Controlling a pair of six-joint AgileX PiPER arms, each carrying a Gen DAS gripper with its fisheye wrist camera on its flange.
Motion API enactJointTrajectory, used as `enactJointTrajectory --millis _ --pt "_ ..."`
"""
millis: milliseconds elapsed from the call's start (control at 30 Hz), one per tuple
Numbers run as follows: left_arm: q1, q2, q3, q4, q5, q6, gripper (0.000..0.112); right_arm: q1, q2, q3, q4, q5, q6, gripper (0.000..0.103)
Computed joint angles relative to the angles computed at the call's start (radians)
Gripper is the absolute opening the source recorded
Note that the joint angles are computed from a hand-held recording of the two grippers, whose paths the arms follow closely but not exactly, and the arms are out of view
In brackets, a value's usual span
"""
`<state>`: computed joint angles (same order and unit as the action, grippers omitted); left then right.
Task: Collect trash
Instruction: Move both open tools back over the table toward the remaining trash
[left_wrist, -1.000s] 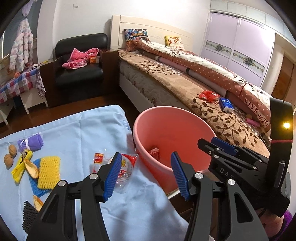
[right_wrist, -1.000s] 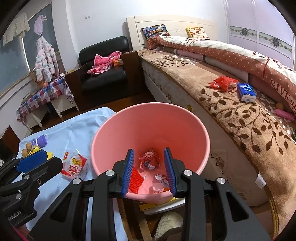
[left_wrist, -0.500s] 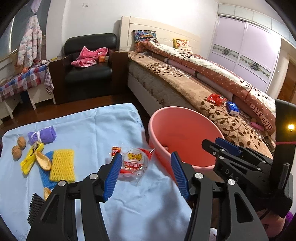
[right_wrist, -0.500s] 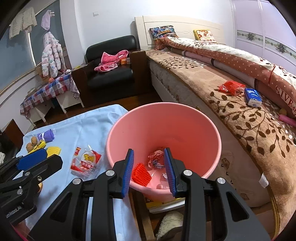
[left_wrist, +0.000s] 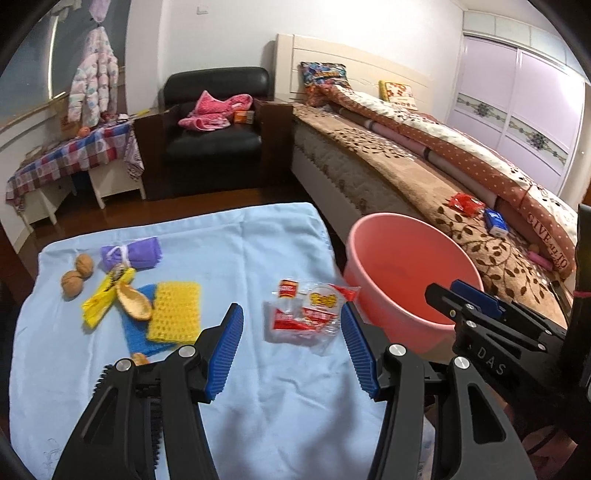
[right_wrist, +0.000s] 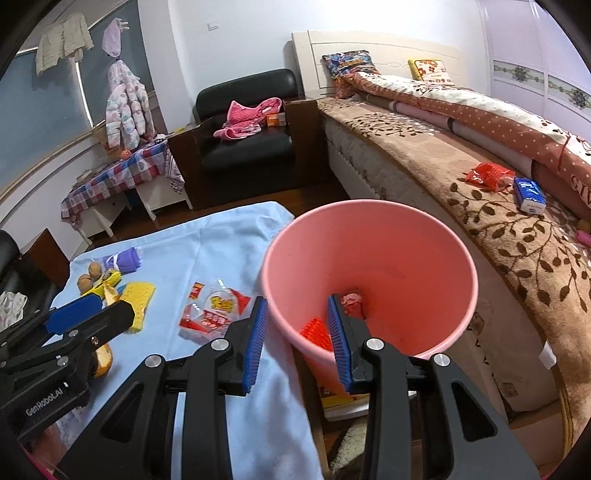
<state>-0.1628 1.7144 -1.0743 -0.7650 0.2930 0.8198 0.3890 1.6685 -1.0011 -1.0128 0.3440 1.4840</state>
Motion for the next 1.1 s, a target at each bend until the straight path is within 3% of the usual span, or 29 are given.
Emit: enactJointTrajectory --millis 1100 --pt "0.168 -0.032 0.050 -0.112 0.013 0.092 0.054 0.126 0.067 -0.107 0.114 0.058 -0.123 0.034"
